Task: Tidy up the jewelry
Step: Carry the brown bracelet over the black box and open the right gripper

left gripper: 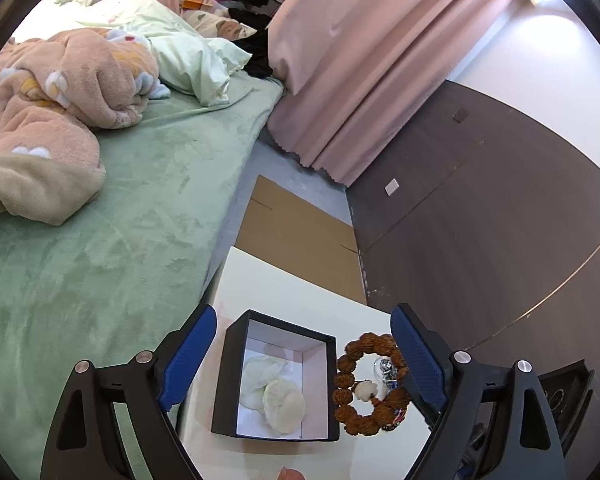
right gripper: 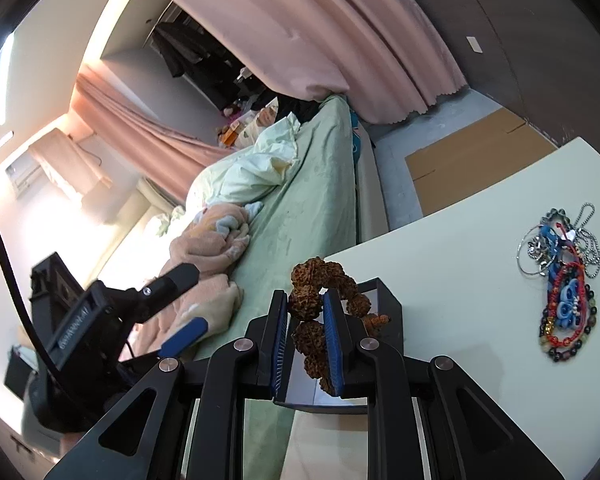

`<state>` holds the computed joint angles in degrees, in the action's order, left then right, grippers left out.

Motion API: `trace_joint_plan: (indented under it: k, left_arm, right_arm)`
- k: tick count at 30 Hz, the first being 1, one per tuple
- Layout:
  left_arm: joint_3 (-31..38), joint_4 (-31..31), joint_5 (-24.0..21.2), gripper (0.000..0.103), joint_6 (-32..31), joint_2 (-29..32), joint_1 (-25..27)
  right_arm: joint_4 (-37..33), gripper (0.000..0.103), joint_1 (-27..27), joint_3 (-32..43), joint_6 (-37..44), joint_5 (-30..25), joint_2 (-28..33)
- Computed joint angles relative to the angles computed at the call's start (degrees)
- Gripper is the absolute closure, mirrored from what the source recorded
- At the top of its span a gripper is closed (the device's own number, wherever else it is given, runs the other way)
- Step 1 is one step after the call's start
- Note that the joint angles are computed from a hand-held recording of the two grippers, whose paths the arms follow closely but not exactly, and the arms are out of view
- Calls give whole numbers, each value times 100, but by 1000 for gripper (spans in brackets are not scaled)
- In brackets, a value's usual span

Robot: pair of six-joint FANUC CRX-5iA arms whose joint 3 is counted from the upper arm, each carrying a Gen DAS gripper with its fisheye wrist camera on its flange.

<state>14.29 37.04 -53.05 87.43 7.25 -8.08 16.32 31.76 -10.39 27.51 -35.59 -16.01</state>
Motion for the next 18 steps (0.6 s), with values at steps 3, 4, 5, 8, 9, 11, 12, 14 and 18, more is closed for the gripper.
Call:
trace_joint_plan:
  k: [3, 4, 5, 8, 9, 11, 12, 14, 18]
  left_arm:
    - [15, -12, -3, 14, 31, 19, -9]
    - [25, -38, -1, 14, 51, 23, -14]
    - [29, -58, 7, 14, 66, 24, -13]
    - [-16, -108, 102, 14, 143, -29, 10]
    - [-44, -111, 145, 14, 163, -52, 24]
    - [-96, -141, 235, 14, 232, -106, 61]
    - [-126, -153, 274, 14, 262, -134, 82]
    - [-155, -186, 317, 14, 328, -165, 119]
    - [-143, -178, 291, 14, 357, -160, 159]
  right_arm:
    - [-14, 83, 47, 69, 74, -39, 74]
    - [-47, 83, 52, 84, 93, -28, 86]
    - [-63, 83, 58, 90, 103, 2, 92]
    - [-191, 83, 34, 181, 253, 37, 186]
    - [-345, 83, 2, 239, 377, 13, 213]
    - [-710, 83, -64, 377, 617, -92, 304]
    - [-847, 82, -97, 449, 707, -183, 347]
    - [-1268, 82, -195, 742, 989, -527, 526]
    - [-2324, 44, -513, 1109, 1566, -909, 665]
